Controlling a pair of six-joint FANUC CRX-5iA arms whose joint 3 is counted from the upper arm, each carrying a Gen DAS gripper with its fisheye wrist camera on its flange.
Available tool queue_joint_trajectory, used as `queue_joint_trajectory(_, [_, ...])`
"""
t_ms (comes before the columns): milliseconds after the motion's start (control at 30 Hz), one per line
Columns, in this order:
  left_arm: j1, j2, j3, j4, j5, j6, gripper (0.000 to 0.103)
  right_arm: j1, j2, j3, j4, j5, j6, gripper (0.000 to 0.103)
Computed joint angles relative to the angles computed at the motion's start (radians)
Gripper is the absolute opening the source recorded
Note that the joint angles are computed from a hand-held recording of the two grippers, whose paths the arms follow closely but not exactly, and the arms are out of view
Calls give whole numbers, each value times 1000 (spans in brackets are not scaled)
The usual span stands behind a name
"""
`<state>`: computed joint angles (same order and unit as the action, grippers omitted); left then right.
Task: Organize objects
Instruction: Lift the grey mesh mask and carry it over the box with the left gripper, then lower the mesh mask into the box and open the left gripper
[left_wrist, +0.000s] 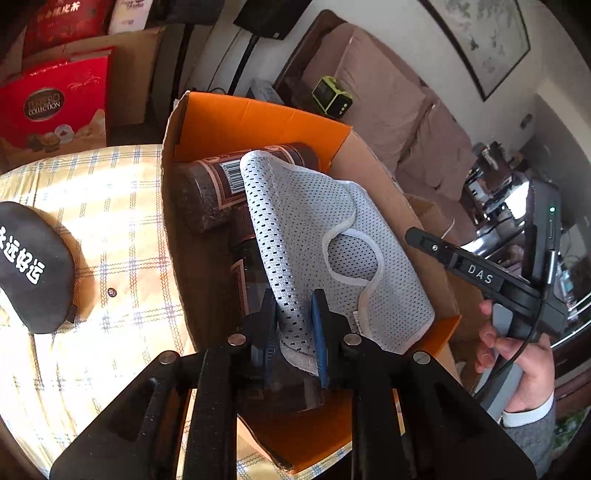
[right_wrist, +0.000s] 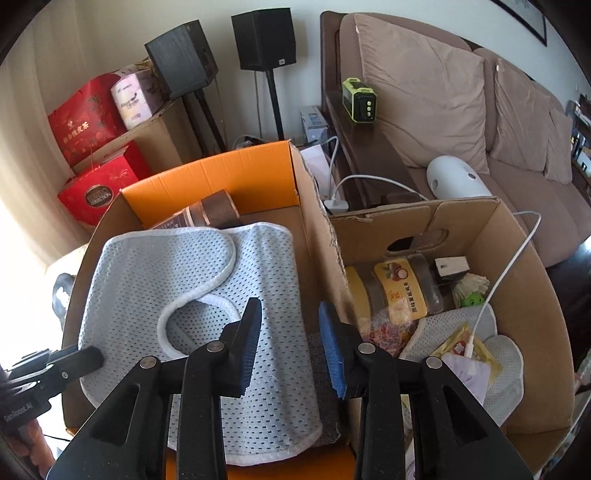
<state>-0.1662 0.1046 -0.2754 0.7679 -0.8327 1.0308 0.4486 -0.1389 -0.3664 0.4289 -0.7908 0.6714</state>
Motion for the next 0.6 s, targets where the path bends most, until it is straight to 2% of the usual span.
queue_joint_trajectory(100, [20, -16, -15, 3, -5, -5, 20, -1, -22, -8, -4, 12, -5, 38])
queue_joint_trajectory(233, [18, -16, 23, -62, -37, 8, 24, 19, -45, -16, -6, 15, 3, 44])
queue_joint_trajectory(300, [9, -34, 38, -115, -38, 26, 31, 38, -49, -17, -6, 9, 9, 45])
queue_joint_trajectory(333, [3, -49, 41, -146, -24, 44, 45, 48, -49, -15, -6, 2, 12, 45])
queue_joint_trajectory(433, [0, -106, 8, -151, 37, 33, 70, 78, -51, -18, 5, -8, 1, 45])
queue_joint_trajectory(500, [4, -129, -7, -135, 57, 12, 72, 94, -53, -21, 22, -10, -13, 46])
queue_joint_trajectory(600, [26, -126, 15, -155, 23, 27, 73, 115, -53, -18, 39, -14, -22, 49])
